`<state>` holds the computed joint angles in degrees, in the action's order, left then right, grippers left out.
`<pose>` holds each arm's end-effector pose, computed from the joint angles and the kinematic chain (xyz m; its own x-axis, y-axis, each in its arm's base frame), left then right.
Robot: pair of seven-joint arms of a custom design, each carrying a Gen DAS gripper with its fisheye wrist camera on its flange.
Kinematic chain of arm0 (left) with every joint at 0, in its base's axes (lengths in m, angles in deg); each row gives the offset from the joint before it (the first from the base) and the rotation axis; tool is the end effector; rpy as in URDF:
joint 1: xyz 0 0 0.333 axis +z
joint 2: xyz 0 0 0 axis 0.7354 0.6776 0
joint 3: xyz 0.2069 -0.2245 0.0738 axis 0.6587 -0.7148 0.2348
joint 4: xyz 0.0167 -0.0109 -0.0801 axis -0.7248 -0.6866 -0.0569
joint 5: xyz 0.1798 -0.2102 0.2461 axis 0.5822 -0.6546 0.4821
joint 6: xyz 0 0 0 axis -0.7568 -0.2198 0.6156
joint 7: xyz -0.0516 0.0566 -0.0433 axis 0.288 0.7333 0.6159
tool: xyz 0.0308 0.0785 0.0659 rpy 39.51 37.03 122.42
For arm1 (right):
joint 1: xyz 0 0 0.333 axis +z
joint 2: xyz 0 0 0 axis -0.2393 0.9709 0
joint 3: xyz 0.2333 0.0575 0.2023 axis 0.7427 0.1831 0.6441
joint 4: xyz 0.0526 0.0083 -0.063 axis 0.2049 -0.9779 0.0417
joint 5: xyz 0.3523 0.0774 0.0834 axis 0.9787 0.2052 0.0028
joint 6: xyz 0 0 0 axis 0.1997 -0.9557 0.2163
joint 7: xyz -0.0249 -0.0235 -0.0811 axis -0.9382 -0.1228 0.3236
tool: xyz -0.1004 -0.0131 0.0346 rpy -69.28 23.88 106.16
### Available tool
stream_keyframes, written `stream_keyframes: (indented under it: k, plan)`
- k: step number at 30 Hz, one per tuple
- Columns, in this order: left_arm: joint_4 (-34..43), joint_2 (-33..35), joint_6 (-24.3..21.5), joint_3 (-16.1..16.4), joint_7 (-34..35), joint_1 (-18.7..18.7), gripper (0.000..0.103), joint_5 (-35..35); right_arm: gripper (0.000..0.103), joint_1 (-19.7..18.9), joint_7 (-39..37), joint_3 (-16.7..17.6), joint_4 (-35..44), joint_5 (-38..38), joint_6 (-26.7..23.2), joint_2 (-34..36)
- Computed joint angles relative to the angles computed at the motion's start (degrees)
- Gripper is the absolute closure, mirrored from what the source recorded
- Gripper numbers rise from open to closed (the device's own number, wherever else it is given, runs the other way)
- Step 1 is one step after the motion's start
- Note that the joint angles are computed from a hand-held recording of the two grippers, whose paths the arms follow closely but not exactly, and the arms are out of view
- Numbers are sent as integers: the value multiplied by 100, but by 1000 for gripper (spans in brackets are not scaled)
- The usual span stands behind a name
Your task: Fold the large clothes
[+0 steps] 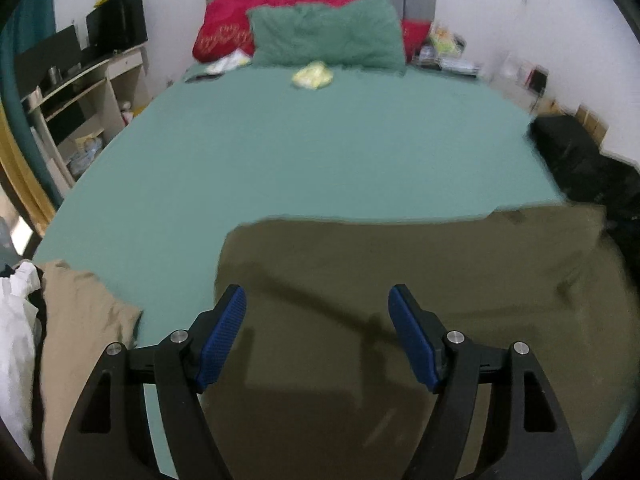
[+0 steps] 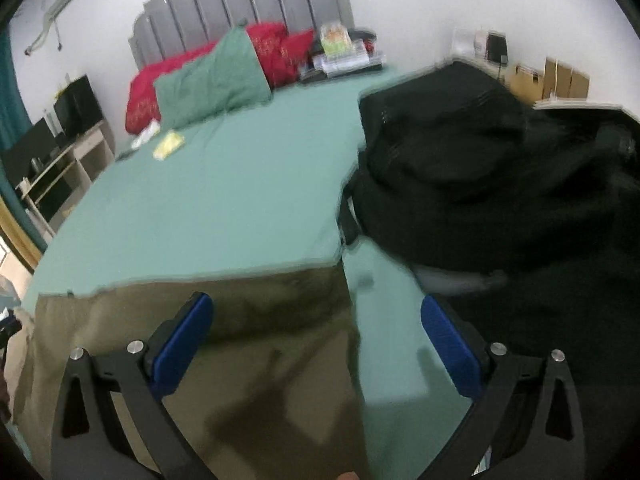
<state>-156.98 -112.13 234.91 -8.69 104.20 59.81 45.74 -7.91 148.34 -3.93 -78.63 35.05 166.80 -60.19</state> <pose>0.3879 0.0421 0.5889 0.1145 -0.9925 -0.0432 -0.7682 -0.0609 -0.6374 0.5289 -0.0218 0.5914 0.1096 -0.9708 -0.2133 -0.7539 0.0587 -0.6543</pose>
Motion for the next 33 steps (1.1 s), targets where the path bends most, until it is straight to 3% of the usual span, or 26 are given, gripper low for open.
stream_keyframes:
  k: [3, 4, 6, 7, 8, 9, 10, 11, 13, 15, 18, 21, 24, 25, 26, 27, 28, 29, 33]
  plan:
    - [18, 221, -85, -332, -505, 595, 26, 634, 2, -9, -480, -173, 52, 457, -647, 177]
    - [32, 315, -97, -336, -688, 708, 26, 734, 8, -47, -556, -163, 118, 512, -787, 251]
    - [118, 559, -198, -55, -638, 560, 26, 556, 24, -102, -904, -160, 295, 873, -1069, 413]
    - [169, 669, -250, 98, -513, 439, 26, 409, 45, -137, -1045, -129, 406, 978, -1211, 519]
    - [223, 810, -299, 316, -263, 259, 32, 150, 71, -178, -1123, -74, 536, 980, -1351, 660]
    - [264, 911, -287, 433, -79, 165, 47, -15, 81, -221, -1136, -4, 586, 957, -1386, 755]
    - [312, 1014, -335, 548, 185, 44, 98, -202, 94, -258, -1150, 60, 586, 1022, -1331, 835]
    - [348, 1079, -361, 473, 193, 103, 103, -130, 98, -298, -1126, 112, 569, 1064, -1272, 870]
    - [163, 1001, 136, 252, 45, 279, 103, 175, 100, -323, -1023, 232, 442, 1023, -841, 808]
    - [43, 917, 699, 5, -391, 612, 103, 535, 101, -288, -928, 330, 335, 748, -244, 674]
    - [109, 941, 1158, -178, -1020, 1036, 103, 840, 101, -221, -592, 383, 309, 280, 356, 617]
    - [312, 1068, 929, -182, -1270, 1149, 103, 995, 100, -217, 24, 391, 397, -291, 263, 818]
    - [244, 943, 573, 177, -967, 808, 103, 694, 81, -252, 537, 418, 553, -854, -147, 1104]
    - [269, 937, 411, 327, -720, 635, 101, 506, 70, -276, 532, 423, 508, -862, -83, 1100]
    - [194, 833, 276, 437, -527, 545, 90, 372, 49, -292, 720, 424, 476, -1051, -25, 1076]
    - [150, 807, 253, 493, -405, 506, 78, 272, 39, -315, 1021, 411, 457, -1373, -15, 1035]
    - [38, 650, 139, 588, -228, 442, 49, 129, 29, -341, 1146, 397, 402, -1518, 25, 962]
    - [-127, 430, 94, 573, -205, 494, 42, 97, 28, -365, 1056, 374, 322, -1431, 69, 871]
    - [-767, -569, -99, 597, -171, 639, 42, -97, 28, -390, 672, 205, -91, -885, -69, 307]
